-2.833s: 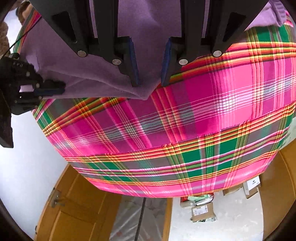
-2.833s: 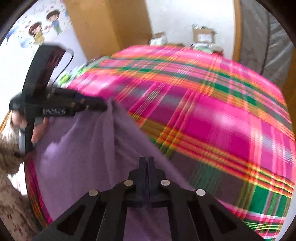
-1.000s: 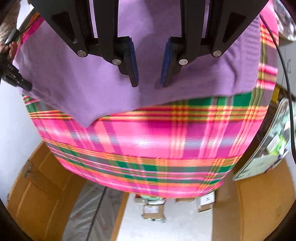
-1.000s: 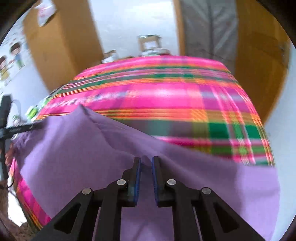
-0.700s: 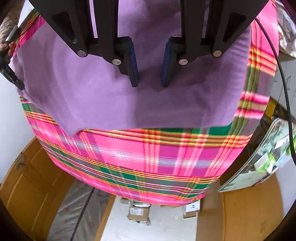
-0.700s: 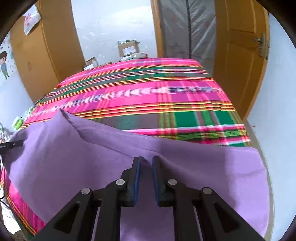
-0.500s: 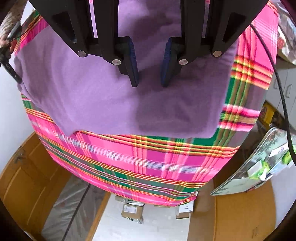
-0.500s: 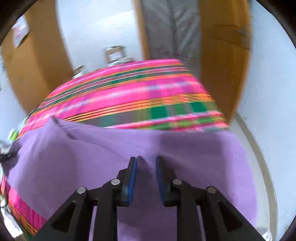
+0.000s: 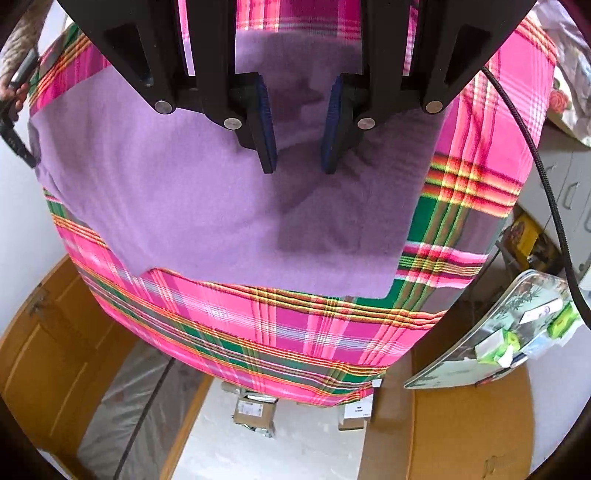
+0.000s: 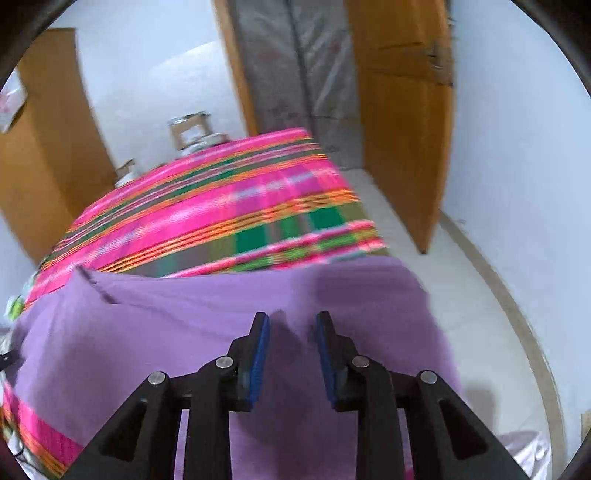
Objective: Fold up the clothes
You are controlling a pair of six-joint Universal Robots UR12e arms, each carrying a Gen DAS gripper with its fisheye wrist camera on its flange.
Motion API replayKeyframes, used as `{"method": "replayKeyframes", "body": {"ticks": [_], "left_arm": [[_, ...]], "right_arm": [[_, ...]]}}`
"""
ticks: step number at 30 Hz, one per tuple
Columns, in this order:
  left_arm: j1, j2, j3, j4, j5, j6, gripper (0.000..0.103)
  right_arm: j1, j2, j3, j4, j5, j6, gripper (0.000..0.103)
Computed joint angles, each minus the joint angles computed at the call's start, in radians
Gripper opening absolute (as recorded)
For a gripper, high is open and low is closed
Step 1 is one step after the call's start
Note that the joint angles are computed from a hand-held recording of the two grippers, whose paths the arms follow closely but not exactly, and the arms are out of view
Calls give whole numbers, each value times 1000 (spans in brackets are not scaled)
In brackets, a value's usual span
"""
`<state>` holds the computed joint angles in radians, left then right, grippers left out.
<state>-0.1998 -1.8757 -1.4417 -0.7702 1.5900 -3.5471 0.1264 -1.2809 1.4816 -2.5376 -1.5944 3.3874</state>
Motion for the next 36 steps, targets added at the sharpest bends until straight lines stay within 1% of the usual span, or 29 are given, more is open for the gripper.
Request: {"method": "replayKeyframes", "body": {"ticks": [2, 3, 6, 8, 10, 11, 12, 14, 16, 19, 20, 22, 23, 24, 25, 28, 31, 34, 36], "left_arm": [[-1, 7, -8, -3, 3, -6, 26], [-1, 9, -10, -6, 2, -10, 26], [-4, 13, -13, -14, 6, -15, 26], [-11, 13, -11, -19, 20, -12, 26], [-16, 14, -11, -14, 19, -15, 26], [-19, 15, -12, -8, 14, -16, 26], [-22, 15, -13, 5, 4, -9, 26], [-31, 9, -5, 18, -7, 10, 26], [-38, -3, 11, 17, -20, 24, 26], [-47, -24, 38, 13, -44, 47, 27], [-50, -31, 47, 11, -52, 55, 27], [-53, -43, 60, 3, -65, 64, 27], [-54, -48, 66, -2, -71, 67, 27], [-56, -52, 72, -14, -73, 70, 27], [-57, -56, 77, -25, -74, 72, 27], [-61, -61, 80, -39, -66, 86, 27], [-60, -58, 75, -35, -72, 84, 27], [-59, -58, 74, -34, -72, 81, 27], [-62, -58, 76, -34, -63, 81, 27]], "right_arm": [[7, 11, -19, 7, 24, -35, 29], [16, 23, -42, 33, 4, -69, 29], [38, 64, -116, 116, -29, -134, 29], [41, 84, -143, 114, -11, -173, 30], [42, 104, -176, 144, 17, -223, 32], [42, 116, -193, 169, 34, -251, 34], [43, 121, -200, 182, 42, -271, 37], [43, 131, -215, 209, 56, -312, 39], [46, 132, -214, 200, 52, -340, 40], [46, 135, -214, 198, 59, -357, 41], [46, 135, -213, 196, 62, -361, 40], [42, 137, -216, 196, 83, -376, 28], [41, 140, -221, 201, 90, -379, 15], [40, 143, -227, 206, 96, -382, 10], [41, 145, -229, 200, 87, -378, 8], [45, 150, -234, 193, 63, -352, 7], [54, 151, -235, 189, 31, -338, 7], [55, 149, -237, 199, 21, -339, 9], [48, 140, -231, 208, 42, -326, 11]]}}
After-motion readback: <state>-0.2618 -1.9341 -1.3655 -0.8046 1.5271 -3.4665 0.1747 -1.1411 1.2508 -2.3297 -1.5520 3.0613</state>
